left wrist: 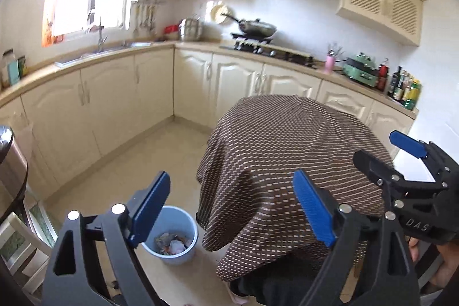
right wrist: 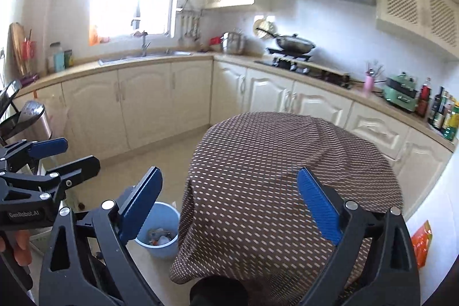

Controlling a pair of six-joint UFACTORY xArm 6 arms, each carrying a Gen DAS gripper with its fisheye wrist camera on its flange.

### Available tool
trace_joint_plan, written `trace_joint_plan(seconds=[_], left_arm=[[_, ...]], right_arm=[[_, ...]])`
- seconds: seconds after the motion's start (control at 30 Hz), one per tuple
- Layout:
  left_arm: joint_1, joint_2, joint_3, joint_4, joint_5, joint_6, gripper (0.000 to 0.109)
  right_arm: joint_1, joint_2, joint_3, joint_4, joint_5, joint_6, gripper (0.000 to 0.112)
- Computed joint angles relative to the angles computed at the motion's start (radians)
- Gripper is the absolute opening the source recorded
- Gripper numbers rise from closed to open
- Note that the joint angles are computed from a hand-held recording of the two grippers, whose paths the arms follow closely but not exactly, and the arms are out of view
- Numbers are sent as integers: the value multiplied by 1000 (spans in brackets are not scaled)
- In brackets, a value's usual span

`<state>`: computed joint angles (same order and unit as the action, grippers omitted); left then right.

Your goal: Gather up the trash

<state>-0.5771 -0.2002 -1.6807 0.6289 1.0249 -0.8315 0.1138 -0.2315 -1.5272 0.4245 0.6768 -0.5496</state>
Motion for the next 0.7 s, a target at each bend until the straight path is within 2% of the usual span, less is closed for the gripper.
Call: trace_joint_plan(seconds=[0.23,0.3,0.4,0.57,0.7], left_arm=[[-181,0,-68,202,118,-82,91],[-236,3,-84,261,157,-104,92],[-291,0,-93,313,171,-127,93],[-341,-13,-85,364,170,-170,93],[-345,-32,-59,367,152,-188,93]], right_arm=[[-52,-171,154,61,-93,-49,95],[-69,-207,178,97,-94,-77,95],[-87,-252,211,144,-116,-121,95],[-88,-304,268,167,-192,-166,95],[-102,-316,283,186,-190,-180,95]])
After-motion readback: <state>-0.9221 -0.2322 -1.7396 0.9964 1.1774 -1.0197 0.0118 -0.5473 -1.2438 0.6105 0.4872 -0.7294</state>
